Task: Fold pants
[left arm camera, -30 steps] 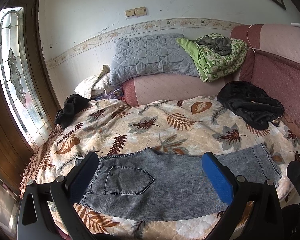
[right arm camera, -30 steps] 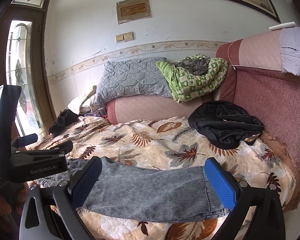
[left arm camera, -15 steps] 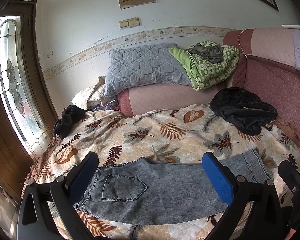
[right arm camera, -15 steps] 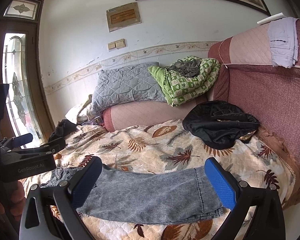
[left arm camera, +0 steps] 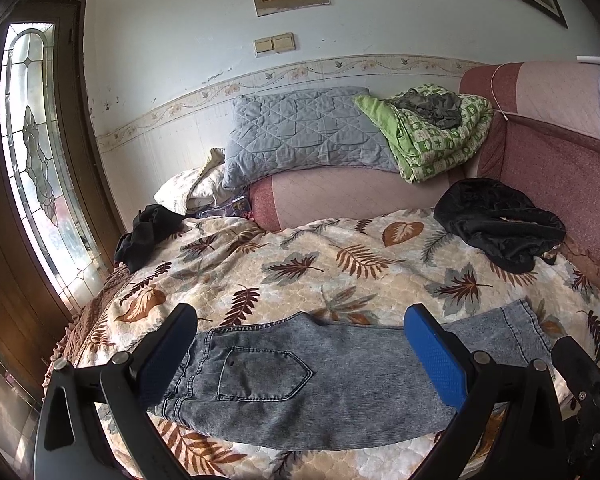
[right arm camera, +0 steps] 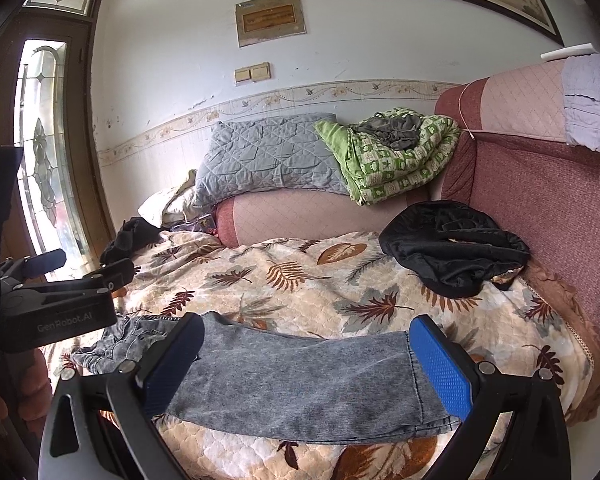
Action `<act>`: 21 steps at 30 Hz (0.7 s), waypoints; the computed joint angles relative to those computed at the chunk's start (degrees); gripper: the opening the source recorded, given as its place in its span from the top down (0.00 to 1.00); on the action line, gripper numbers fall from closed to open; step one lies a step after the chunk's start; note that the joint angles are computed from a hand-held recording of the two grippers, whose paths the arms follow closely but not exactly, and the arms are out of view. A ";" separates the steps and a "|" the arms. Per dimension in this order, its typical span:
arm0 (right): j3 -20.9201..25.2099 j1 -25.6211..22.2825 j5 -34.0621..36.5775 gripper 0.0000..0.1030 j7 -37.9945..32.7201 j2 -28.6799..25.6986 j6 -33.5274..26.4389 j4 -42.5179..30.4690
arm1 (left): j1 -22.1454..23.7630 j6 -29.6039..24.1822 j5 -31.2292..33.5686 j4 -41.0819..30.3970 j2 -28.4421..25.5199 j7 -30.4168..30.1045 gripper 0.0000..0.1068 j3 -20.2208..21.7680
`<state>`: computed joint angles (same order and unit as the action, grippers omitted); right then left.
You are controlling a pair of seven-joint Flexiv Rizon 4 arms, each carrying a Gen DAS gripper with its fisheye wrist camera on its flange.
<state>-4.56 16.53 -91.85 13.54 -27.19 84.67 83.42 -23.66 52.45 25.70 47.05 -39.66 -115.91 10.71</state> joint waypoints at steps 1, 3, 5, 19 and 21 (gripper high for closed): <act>0.06 0.03 0.24 0.00 -0.32 -0.06 -0.01 0.03 | 0.06 -0.02 -0.01 -0.01 -0.03 -0.04 0.04 0.00; -0.03 0.06 0.12 0.00 -0.08 -0.06 0.16 0.00 | 0.06 -0.16 0.10 -0.09 -0.09 -0.32 0.04 0.15; -0.04 -0.03 -0.05 0.00 0.27 -0.08 0.23 -0.05 | 0.12 -0.27 0.08 -0.22 -0.20 -0.24 0.04 0.08; -0.18 -0.35 0.51 0.00 1.14 -0.18 0.76 0.45 | -0.11 -0.20 -0.16 0.48 -0.11 0.78 0.04 -0.35; -0.16 -0.29 0.69 0.00 0.82 -0.25 0.75 0.41 | -0.13 -0.04 -0.18 0.65 0.00 0.69 0.04 -0.32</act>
<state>-4.72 16.24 -91.16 14.36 -27.44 85.42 83.83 -23.80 52.41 25.52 47.70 -39.66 -115.23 10.39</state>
